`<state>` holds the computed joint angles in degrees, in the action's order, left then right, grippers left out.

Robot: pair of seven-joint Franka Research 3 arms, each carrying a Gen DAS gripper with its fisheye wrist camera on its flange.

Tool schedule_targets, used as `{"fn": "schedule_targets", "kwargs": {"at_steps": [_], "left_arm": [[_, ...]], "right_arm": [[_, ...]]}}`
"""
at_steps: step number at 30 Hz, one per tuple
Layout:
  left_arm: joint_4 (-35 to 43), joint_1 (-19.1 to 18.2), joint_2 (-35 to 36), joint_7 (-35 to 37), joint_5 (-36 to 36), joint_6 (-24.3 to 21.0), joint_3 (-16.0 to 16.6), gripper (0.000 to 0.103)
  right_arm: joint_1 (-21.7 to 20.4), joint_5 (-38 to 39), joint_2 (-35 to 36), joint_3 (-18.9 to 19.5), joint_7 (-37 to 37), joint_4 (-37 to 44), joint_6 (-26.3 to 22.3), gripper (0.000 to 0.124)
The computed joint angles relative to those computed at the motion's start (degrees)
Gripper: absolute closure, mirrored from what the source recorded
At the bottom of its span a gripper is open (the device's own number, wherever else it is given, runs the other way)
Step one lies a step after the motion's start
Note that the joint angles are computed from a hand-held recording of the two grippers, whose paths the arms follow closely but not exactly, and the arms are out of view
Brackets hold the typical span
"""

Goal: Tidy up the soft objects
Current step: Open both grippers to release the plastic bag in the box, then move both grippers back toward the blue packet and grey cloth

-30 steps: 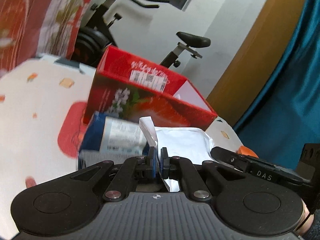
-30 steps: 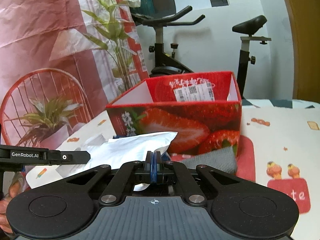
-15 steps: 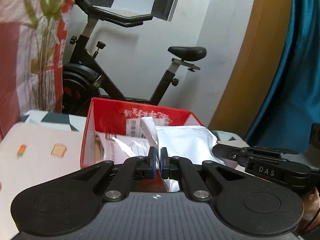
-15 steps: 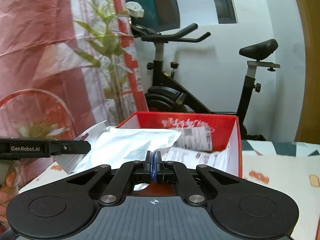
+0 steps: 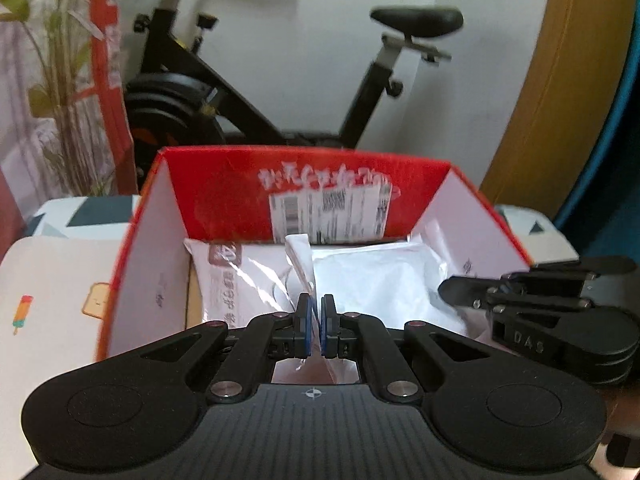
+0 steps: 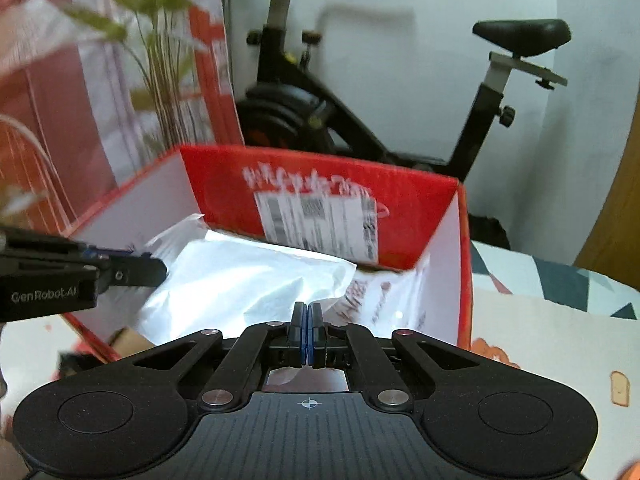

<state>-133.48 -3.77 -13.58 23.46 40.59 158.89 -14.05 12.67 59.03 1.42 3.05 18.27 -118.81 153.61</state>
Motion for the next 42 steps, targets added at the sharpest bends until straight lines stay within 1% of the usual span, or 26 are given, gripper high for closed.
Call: {"fn": "schedule_targets", "kwargs": {"at_steps": [2, 4, 5, 7, 8, 9, 12, 14, 16, 17, 18, 19, 20, 21, 22, 23, 24, 25, 27, 29, 31, 33, 36, 39, 42], "left_arm": [[-0.1, -1.1, 0.5, 3.5, -2.7, 0.0, 1.1, 0.097], [-0.7, -1.5, 0.5, 5.5, -4.6, 0.8, 1.7, 0.096], [-1.1, -1.3, 0.2, 5.6, -4.9, 1.0, 1.7, 0.093], [-1.5, -0.6, -0.1, 5.1, -4.0, 1.7, 1.2, 0.083], [-1.8, 0.0, -0.5, 4.3, -2.9, 2.0, 0.8, 0.069], [-2.1, 0.7, -1.0, 3.0, -1.2, 2.4, 0.1, 0.059], [-2.7, 1.7, -2.7, 0.5, 1.3, 2.2, -1.1, 0.053], [-3.3, 2.2, -4.0, -1.4, 2.6, 2.5, -1.7, 0.049], [-4.1, 2.9, -5.7, -3.1, 4.5, 2.3, -2.6, 0.045], [-4.2, 3.2, -6.3, -3.9, 5.4, 2.1, -3.1, 0.039], [-4.5, 3.5, -7.2, -5.0, 6.4, 1.8, -3.7, 0.033], [-5.0, 3.8, -8.3, -6.0, 7.4, 1.5, -4.3, 0.030], [-5.6, 3.9, -9.5, -7.1, 8.1, 1.0, -4.8, 0.023], [-5.9, 4.1, -10.3, -8.1, 8.8, 0.6, -5.3, 0.016], [-6.2, 4.6, -11.3, -9.8, 9.9, -0.1, -6.2, 0.012], [-6.6, 5.0, -12.3, -11.8, 10.6, -1.3, -7.1, 0.003], [-7.0, 5.0, -13.3, -13.6, 11.1, -2.6, -7.9, 0.000], [-7.5, 4.6, -14.1, -14.8, 11.2, -3.5, -8.2, 0.000], [-8.5, 3.1, -15.4, -15.2, 10.6, -4.9, -8.1, 0.000], [-9.4, 1.9, -16.7, -15.5, 10.2, -6.6, -8.4, 0.000], [-10.3, 0.7, -18.4, -16.8, 9.6, -10.3, -9.9, 0.000], [-11.1, -1.8, -19.5, -16.4, 7.7, -13.8, -10.3, 0.000], [-13.5, -5.5, -21.5, -15.6, 5.7, -14.6, -9.7, 0.000], [-16.1, -9.0, -23.4, -14.9, 2.1, -15.5, -9.3, 0.000], [-18.7, -11.1, -25.2, -15.5, -0.7, -14.8, -9.1, 0.000]], "right_arm": [[0.0, -2.5, 0.7, 0.0, 2.3, 0.3, 0.3, 0.123], [-0.3, -2.8, 1.4, -0.1, 4.0, 0.9, -0.3, 0.122], [-0.5, -3.2, 1.5, -0.1, 4.5, 1.1, -0.4, 0.121], [-0.8, -5.1, 1.8, -0.2, 6.1, 1.4, -0.8, 0.115], [-0.9, -5.7, 1.9, -0.2, 6.5, 1.5, -0.9, 0.113], [-1.0, -5.9, 1.7, -0.1, 6.6, 1.3, -0.6, 0.111], [-1.2, -5.3, 0.7, 0.0, 5.4, 0.8, -1.0, 0.106], [-1.1, -4.6, -0.6, -0.1, 3.6, -0.2, -0.3, 0.102], [-0.7, -3.1, -2.2, -0.3, 1.7, -1.3, 0.5, 0.094], [-0.6, -2.2, -2.9, -0.5, 0.8, -1.7, 0.4, 0.091], [-0.5, -1.6, -3.6, -0.8, 0.3, -2.2, 0.3, 0.084], [-0.3, -1.1, -4.3, -1.0, -0.1, -2.6, 0.3, 0.074], [-0.2, -0.2, -5.2, -1.3, -0.9, -3.3, 0.2, 0.069], [0.0, 0.7, -6.0, -1.6, -1.6, -3.9, 0.3, 0.059], [0.2, 1.8, -6.8, -2.0, -2.5, -4.5, 0.3, 0.048], [0.4, 3.3, -7.6, -2.4, -3.8, -5.2, 0.1, 0.042], [0.7, 5.0, -8.5, -2.8, -5.5, -5.9, 0.2, 0.033], [1.0, 7.0, -9.3, -3.1, -7.4, -6.6, 0.9, 0.028], [1.6, 10.2, -10.5, -3.9, -10.6, -7.6, 1.0, 0.022], [1.6, 11.6, -11.6, -4.5, -11.1, -8.5, 0.5, 0.021], [1.3, 11.8, -12.8, -5.1, -10.5, -9.5, -1.0, 0.021], [0.9, 11.1, -14.2, -5.7, -9.7, -10.9, -2.5, 0.021], [0.5, 11.4, -16.7, -7.0, -10.8, -13.6, -5.0, 0.021], [-0.2, 11.0, -19.4, -8.3, -11.5, -17.0, -7.0, 0.021], [-0.8, 10.7, -22.0, -9.2, -12.6, -20.6, -7.8, 0.021]]}}
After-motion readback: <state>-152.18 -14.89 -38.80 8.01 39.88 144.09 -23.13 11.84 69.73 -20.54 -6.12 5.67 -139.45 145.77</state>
